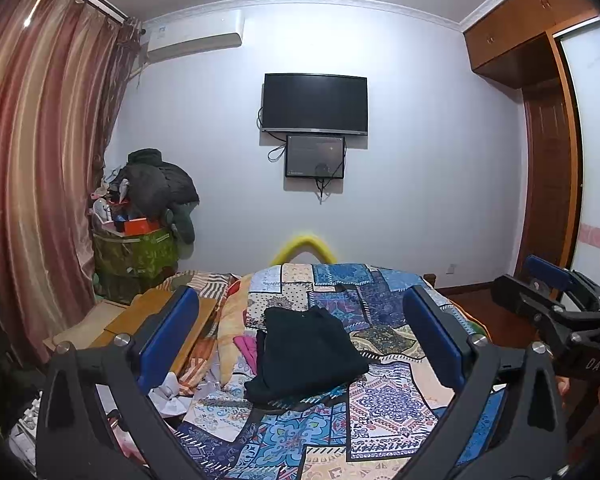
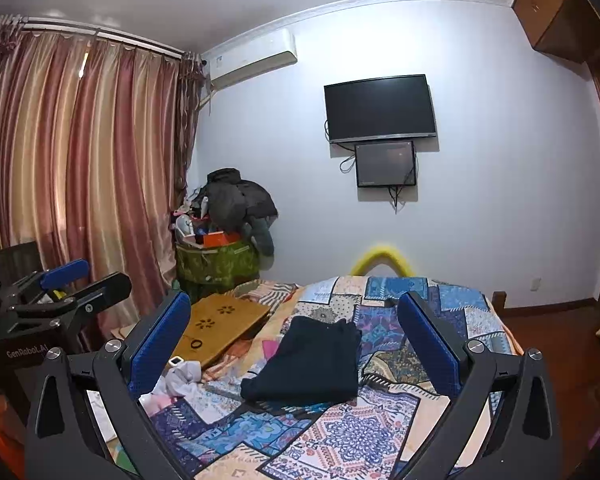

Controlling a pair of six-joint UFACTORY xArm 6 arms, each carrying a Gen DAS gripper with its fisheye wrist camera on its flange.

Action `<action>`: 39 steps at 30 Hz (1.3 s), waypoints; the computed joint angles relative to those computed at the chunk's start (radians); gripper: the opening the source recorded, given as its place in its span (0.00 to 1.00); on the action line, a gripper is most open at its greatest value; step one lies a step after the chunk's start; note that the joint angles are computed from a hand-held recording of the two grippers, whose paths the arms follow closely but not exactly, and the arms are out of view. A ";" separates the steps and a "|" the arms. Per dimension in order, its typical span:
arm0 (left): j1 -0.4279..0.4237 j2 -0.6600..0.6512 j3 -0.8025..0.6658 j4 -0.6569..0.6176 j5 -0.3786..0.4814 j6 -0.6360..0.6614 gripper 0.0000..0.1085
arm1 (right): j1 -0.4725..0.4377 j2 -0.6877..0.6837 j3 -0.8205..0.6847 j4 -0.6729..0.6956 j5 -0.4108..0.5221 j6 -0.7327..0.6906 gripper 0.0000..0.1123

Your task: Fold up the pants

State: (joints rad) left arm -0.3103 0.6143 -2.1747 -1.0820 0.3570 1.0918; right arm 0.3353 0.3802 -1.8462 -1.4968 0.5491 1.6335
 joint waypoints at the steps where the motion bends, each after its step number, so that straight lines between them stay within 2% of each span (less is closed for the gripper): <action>1: -0.001 -0.003 0.005 -0.004 0.000 0.005 0.95 | 0.000 -0.005 0.009 -0.003 -0.002 0.006 0.92; 4: -0.002 -0.004 0.008 -0.002 -0.006 0.004 0.95 | -0.002 -0.013 0.025 -0.007 -0.006 0.021 0.92; 15: 0.018 0.080 -0.118 0.096 0.059 -0.112 0.95 | -0.002 -0.029 0.047 0.021 0.012 0.010 0.92; 29: 0.022 0.129 -0.183 0.147 0.091 -0.158 0.95 | 0.001 -0.045 0.060 0.045 0.021 -0.001 0.92; 39: 0.022 0.128 -0.178 0.140 0.094 -0.150 0.95 | 0.001 -0.049 0.062 0.058 0.026 -0.007 0.92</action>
State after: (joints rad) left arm -0.2887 0.7428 -2.3523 -0.9425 0.4510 0.9416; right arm 0.3362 0.3311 -1.7844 -1.4390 0.5750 1.6261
